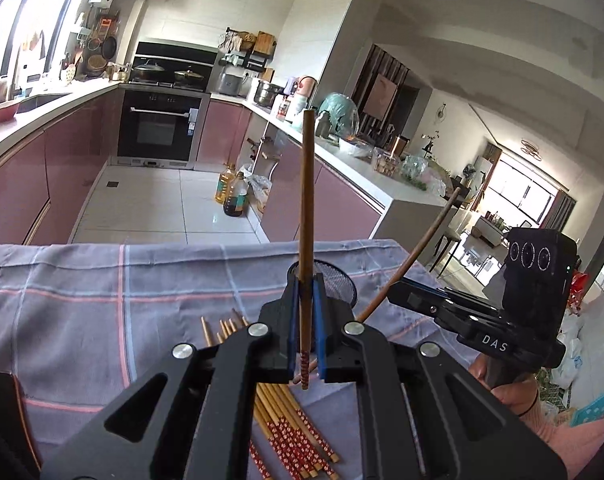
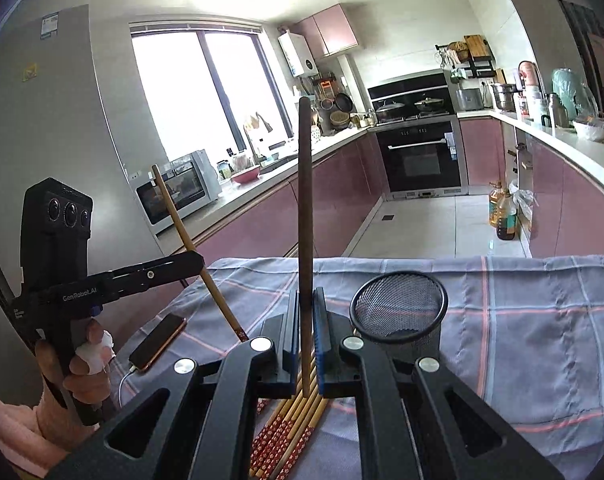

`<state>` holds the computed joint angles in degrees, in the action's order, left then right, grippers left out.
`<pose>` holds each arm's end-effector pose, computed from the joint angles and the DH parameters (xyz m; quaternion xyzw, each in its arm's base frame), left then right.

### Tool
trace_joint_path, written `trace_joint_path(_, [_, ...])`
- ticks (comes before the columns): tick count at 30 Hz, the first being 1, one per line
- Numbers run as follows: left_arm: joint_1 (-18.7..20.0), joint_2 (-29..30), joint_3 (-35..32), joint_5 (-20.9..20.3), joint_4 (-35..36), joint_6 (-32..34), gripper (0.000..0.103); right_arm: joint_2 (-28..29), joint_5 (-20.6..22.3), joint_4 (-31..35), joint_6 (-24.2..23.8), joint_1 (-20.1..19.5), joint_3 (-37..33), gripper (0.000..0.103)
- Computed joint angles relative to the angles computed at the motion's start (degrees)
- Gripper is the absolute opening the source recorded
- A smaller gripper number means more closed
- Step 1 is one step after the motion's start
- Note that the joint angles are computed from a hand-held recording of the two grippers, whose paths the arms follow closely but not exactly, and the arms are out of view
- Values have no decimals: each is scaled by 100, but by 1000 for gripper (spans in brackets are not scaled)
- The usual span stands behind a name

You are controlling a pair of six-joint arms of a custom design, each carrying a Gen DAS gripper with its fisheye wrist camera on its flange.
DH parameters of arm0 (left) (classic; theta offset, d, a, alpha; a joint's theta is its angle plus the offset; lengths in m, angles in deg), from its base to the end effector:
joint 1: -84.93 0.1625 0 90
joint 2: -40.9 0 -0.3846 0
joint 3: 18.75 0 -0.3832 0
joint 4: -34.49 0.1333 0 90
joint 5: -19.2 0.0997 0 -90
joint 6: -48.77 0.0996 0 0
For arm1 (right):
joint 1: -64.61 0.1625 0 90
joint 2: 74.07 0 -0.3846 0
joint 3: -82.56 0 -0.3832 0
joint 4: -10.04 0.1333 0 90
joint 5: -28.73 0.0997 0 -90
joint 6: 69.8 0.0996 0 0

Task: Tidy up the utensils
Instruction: 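Lift the chopsticks with the right gripper over the black mesh cup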

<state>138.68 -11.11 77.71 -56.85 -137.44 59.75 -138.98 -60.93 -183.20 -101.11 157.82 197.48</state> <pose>-0.2564 -0.6158 0.1812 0.3408 0.8769 -0.3363 0.0425 0.1644 -0.5405 0.2375 0.2665 -0.8534 0.4352 0.1062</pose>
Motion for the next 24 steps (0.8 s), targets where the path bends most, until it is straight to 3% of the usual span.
trace_joint_path(7, [-147, 434, -788, -81, 118, 111, 7, -94, -4, 10, -151, 83, -287, 6])
trace_joint_path(17, [-314, 1060, -1735, 159, 489, 189, 7, 13, -160, 29, -151, 56, -853, 6])
trace_joint_path(24, [-242, 1391, -2086, 372, 1095, 249, 7, 290, -506, 476, -130, -15, -1180, 6])
